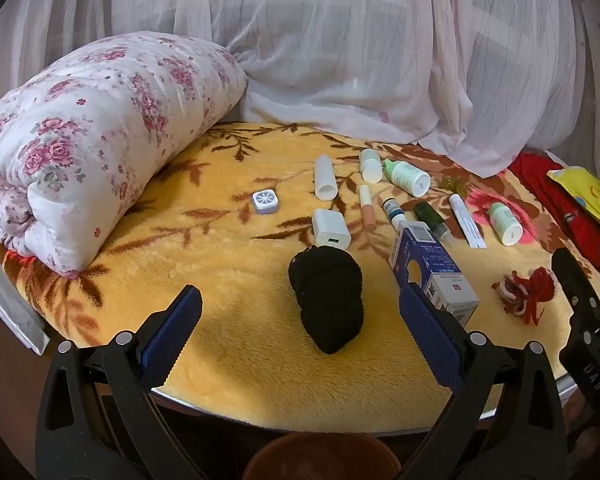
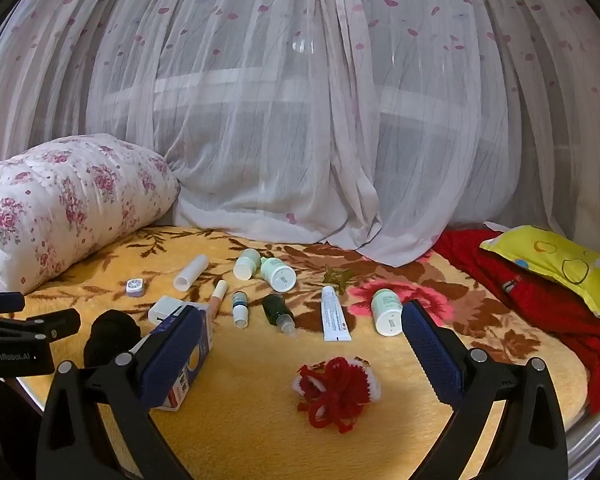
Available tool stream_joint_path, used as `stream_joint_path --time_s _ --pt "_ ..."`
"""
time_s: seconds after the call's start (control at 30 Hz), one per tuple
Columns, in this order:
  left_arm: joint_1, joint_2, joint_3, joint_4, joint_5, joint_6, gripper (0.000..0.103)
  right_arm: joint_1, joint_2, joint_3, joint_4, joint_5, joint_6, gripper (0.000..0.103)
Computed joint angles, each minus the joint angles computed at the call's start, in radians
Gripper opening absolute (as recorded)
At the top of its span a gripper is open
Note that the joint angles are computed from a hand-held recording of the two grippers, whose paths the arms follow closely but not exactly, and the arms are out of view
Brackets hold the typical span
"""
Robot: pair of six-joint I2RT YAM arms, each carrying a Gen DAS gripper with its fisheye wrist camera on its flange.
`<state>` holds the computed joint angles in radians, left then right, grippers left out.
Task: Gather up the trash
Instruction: 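Grasp the black sponge with the left tool while the right tool grasps the red-white pompom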
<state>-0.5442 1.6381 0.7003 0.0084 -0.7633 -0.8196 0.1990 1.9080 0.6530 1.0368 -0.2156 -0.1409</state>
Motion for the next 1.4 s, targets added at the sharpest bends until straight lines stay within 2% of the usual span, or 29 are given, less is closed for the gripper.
stream_joint_path --time_s 0.17,0.2,0.33,0.47,0.57,0.7,0.73,0.77,0.8,0.83,0.9,1.0,1.17,1.3,1.4 --pt "0.001 -0.012 -0.077 0.136 0.06 0.059 0.096 -0.009 -0.014 0.003 -0.007 0.006 0.014 0.098" --pt "-0.007 0.015 -0.047 0.107 0.064 0.052 0.096 -0.022 -0.01 0.002 -0.001 -0.003 0.021 0.098" --pt "-0.006 0.067 -0.043 0.17 0.1 0.074 0.096 -0.044 0.014 0.023 -0.007 -0.021 0.043 0.098" --pt "0.004 0.154 0.011 0.162 0.071 0.079 0.096 -0.054 0.028 0.03 0.003 -0.02 0.041 0.098" --pt "0.051 0.204 0.04 0.159 0.084 0.079 0.096 -0.064 0.035 0.029 0.017 -0.02 0.042 0.098" --pt "0.089 0.27 0.087 0.178 0.062 0.121 0.094 -0.08 0.06 0.054 0.006 -0.024 0.046 0.098" --pt "0.095 0.281 0.1 0.181 0.058 0.136 0.092 -0.083 0.067 0.062 0.0 -0.023 0.046 0.098" --pt "0.105 0.298 0.113 0.195 0.058 0.16 0.075 -0.084 0.074 0.067 -0.004 -0.021 0.044 0.098" --pt "0.117 0.308 0.122 0.208 0.074 0.188 0.052 -0.085 0.081 0.074 -0.008 -0.016 0.041 0.098" --pt "0.14 0.314 0.113 0.262 0.135 0.223 0.048 -0.084 0.089 0.079 -0.01 -0.011 0.036 0.098" --pt "0.142 0.31 0.106 0.284 0.138 0.219 0.043 -0.084 0.106 0.087 -0.009 0.0 0.02 0.098" --pt "0.125 0.292 0.081 0.304 0.123 0.23 0.04 -0.085 0.131 0.107 -0.033 0.003 -0.002 0.098" --pt "0.12 0.231 0.021 0.32 0.127 0.215 0.04 -0.078 0.164 0.171 -0.141 -0.015 -0.027 0.098" --pt "0.116 0.2 -0.014 0.33 0.129 0.21 0.04 -0.04 0.203 0.243 -0.242 0.047 -0.064 0.098" --pt "0.114 0.186 -0.032 0.338 0.134 0.209 0.04 -0.011 0.239 0.276 -0.247 0.109 -0.109 0.098"
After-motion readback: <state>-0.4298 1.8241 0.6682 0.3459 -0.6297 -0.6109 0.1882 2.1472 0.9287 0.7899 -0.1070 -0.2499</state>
